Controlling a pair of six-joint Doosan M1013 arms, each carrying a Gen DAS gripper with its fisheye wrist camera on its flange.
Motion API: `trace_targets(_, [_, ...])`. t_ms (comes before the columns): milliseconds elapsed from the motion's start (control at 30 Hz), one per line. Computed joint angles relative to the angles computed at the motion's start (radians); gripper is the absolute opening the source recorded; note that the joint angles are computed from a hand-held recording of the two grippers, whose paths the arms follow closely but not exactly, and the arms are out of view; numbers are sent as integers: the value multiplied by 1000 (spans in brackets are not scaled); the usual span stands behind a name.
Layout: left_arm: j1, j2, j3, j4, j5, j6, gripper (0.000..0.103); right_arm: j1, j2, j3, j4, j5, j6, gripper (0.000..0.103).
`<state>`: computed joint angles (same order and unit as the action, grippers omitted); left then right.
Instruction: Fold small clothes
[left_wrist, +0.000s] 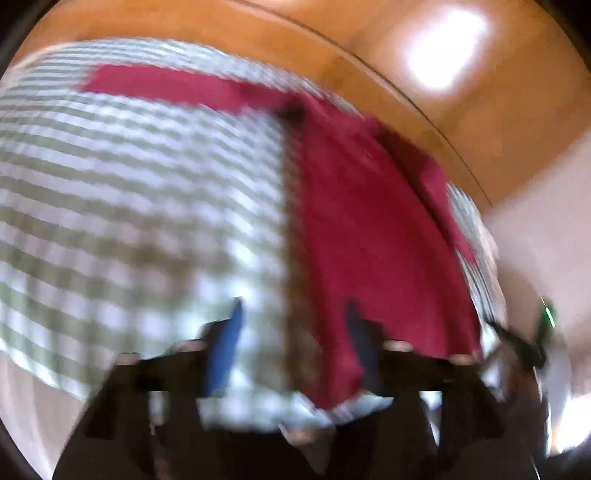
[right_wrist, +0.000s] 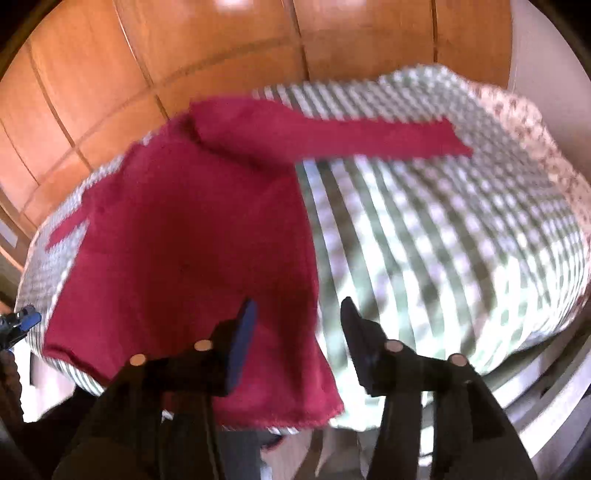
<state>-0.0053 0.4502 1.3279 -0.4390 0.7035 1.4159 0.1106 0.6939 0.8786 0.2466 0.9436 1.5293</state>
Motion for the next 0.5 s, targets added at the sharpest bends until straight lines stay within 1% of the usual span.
trace_targets(33, [10, 4, -8, 55, -15, -74, 64, 3, 2, -8, 22, -11, -19, 51])
trace_targets(100, [35, 24, -41, 184, -17, -248, 64, 15, 12, -34, 55, -17, -46, 60])
trace_targets(133, [43, 35, -55, 256, -21, -326, 64, 26, 25, -56, 89, -7, -75, 60])
trace_targets(167, [53, 48, -77, 348, -6, -419, 64, 34, 33, -70, 118, 5, -101, 60])
trace_targets(200, [64, 63, -98, 392, 14, -473, 64, 46, 48, -92, 146, 26, -126, 60])
trace_targets(267, [97, 94, -140, 427, 39, -555, 64, 69, 83, -144, 192, 85, -160, 60])
trace_targets(367, [130, 143, -215, 509, 92, -656, 64, 109, 150, -247, 226, 190, -201, 60])
trace_targets(433, [153, 184, -280, 503, 124, -668, 64, 132, 200, -330, 244, 263, -216, 60])
trace_targets(500, [166, 216, -333, 497, 144, -657, 64, 149, 231, -385, 236, 301, -228, 60])
